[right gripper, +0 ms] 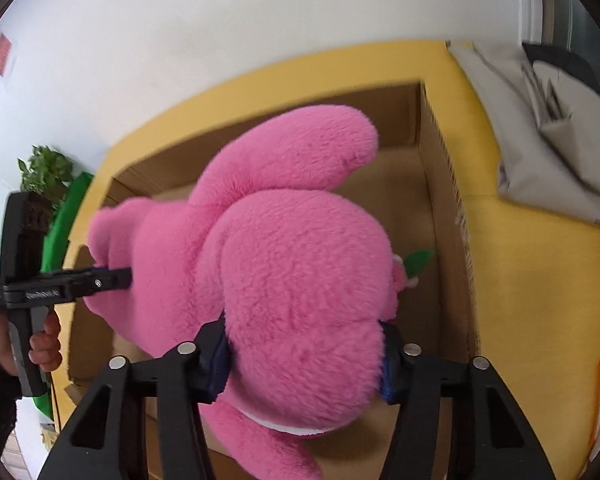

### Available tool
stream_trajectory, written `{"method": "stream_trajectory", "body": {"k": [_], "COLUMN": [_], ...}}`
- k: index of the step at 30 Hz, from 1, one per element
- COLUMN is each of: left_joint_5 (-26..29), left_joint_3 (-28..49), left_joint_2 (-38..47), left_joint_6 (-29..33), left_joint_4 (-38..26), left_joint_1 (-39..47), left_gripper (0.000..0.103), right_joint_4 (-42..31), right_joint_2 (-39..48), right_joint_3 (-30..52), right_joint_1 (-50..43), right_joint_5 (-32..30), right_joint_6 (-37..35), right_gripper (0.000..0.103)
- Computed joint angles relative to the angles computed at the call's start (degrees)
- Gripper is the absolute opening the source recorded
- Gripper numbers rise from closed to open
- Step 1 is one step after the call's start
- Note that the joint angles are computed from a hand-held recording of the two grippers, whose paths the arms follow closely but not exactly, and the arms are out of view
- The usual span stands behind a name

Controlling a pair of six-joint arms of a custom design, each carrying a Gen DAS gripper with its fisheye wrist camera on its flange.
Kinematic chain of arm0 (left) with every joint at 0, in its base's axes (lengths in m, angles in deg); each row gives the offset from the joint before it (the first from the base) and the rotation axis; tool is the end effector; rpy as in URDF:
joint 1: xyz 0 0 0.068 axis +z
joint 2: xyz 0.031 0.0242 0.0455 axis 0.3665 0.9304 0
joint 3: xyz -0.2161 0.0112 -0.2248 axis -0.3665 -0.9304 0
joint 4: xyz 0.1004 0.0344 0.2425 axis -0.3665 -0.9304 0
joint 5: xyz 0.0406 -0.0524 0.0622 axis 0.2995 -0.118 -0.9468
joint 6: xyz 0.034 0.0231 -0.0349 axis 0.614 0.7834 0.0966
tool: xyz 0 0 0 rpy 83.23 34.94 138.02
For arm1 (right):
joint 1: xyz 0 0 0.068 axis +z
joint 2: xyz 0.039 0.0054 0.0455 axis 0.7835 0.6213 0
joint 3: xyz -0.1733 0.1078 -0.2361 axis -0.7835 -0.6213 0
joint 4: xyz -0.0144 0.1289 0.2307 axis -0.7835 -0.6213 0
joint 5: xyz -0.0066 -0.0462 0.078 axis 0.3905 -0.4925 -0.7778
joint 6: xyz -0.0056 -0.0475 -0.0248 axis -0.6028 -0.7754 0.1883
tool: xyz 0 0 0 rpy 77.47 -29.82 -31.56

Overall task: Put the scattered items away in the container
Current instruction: 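Raise both open grippers away from the bear and back from the box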

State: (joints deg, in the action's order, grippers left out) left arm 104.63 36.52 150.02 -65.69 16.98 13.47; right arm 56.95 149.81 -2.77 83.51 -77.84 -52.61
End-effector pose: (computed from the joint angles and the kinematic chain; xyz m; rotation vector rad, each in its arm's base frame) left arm 0.2921 -0.0603 0.1382 0.4594 2.7875 -0.8145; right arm 0.2794 0.1780 0.1686 -0.0767 2.6424 0.5121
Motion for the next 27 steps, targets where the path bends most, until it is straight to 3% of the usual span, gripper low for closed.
{"method": "stream_trajectory", "body": {"k": [4,10,13,15,18,20,23,27], "left_joint_5": [1.5,-5.4,-5.1,-4.6,-3.7,-3.1,-7.1,-11.5], "left_joint_3": [1.7,8.9,9.9,8.9,5.8,3.9,1.2,-6.8], "left_joint_2": [-2.0,7.8,8.3,6.0,0.3,-3.1,-3.9,-5.5], "left_joint_6": [-2.7,-8.5,-10.7,-11.5,-8.2,-3.7,2.0,5.8], "left_joint_4": [0.8,4.3,5.1,5.4,3.5,-1.6,-7.4,-9.5], "left_joint_1": [0.9,-2.5,-2.2,-1.3,1.0,3.4,4.2,6.9], "left_gripper": [0.037,0.034,0.044,0.053,0.056,0.063,0.063,0.063], "right_joint_4": [-0.7,-0.2,1.6,1.0,-1.9,-4.5,-8.6,-13.4], "right_joint_2": [-2.9,4.2,6.1,4.7,-0.2,-4.8,-9.6,-8.6], "right_joint_3": [1.9,7.7,8.1,7.9,6.4,4.0,0.6,-2.7], "right_joint_1": [-1.2,-3.5,-5.0,-5.1,-4.2,-3.2,0.9,6.8], "right_joint_5": [1.0,1.4,2.1,3.9,5.2,2.8,1.1,1.3], "right_joint_6": [0.2,-2.0,-0.9,-1.1,-3.5,-4.2,-2.3,4.1], "right_gripper": [0.061,0.068,0.081,0.083,0.083,0.084,0.085,0.086]}}
